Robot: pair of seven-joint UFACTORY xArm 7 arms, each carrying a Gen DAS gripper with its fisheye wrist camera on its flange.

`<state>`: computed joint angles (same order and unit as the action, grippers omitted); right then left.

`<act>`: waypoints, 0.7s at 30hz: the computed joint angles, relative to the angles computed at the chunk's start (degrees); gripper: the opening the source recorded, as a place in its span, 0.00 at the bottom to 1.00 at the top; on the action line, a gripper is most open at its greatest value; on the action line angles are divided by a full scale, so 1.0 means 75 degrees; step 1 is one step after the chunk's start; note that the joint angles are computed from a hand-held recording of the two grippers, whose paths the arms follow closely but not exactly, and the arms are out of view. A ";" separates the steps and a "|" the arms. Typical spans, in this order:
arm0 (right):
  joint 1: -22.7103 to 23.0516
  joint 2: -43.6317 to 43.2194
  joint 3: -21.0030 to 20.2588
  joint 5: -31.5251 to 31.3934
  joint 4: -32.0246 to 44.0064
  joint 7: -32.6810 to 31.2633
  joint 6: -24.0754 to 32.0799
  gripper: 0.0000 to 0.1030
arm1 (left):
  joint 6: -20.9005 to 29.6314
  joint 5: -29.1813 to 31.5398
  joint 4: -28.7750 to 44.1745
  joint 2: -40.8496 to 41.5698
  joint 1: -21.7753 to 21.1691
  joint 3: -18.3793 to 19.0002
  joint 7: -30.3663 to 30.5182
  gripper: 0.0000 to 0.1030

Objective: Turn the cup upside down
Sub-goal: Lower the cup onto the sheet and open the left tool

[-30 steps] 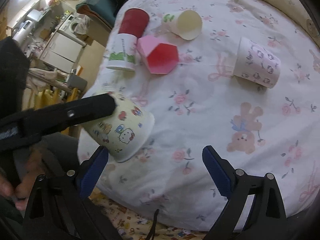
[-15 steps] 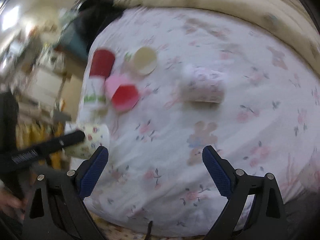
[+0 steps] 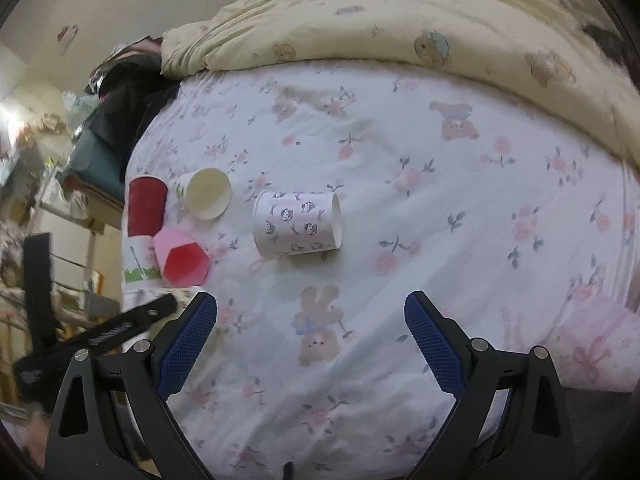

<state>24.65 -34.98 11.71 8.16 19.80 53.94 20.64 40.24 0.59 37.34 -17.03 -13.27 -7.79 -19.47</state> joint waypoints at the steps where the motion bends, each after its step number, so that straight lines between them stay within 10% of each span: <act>1: 0.0122 0.0020 -0.0158 0.0130 -0.0033 -0.0085 -0.0069 0.94 | -0.0004 0.0034 0.0014 0.0061 0.0002 -0.0030 -0.0041 0.52; 21: 0.0668 0.0288 -0.0568 0.1016 -0.0008 -0.0808 -0.0372 0.94 | -0.0148 0.0152 -0.0014 0.0494 -0.0100 -0.0019 -0.0160 0.53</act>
<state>29.67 -32.82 7.45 15.79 19.75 47.89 17.85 39.13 1.72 37.24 -13.32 -14.02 -7.93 -20.67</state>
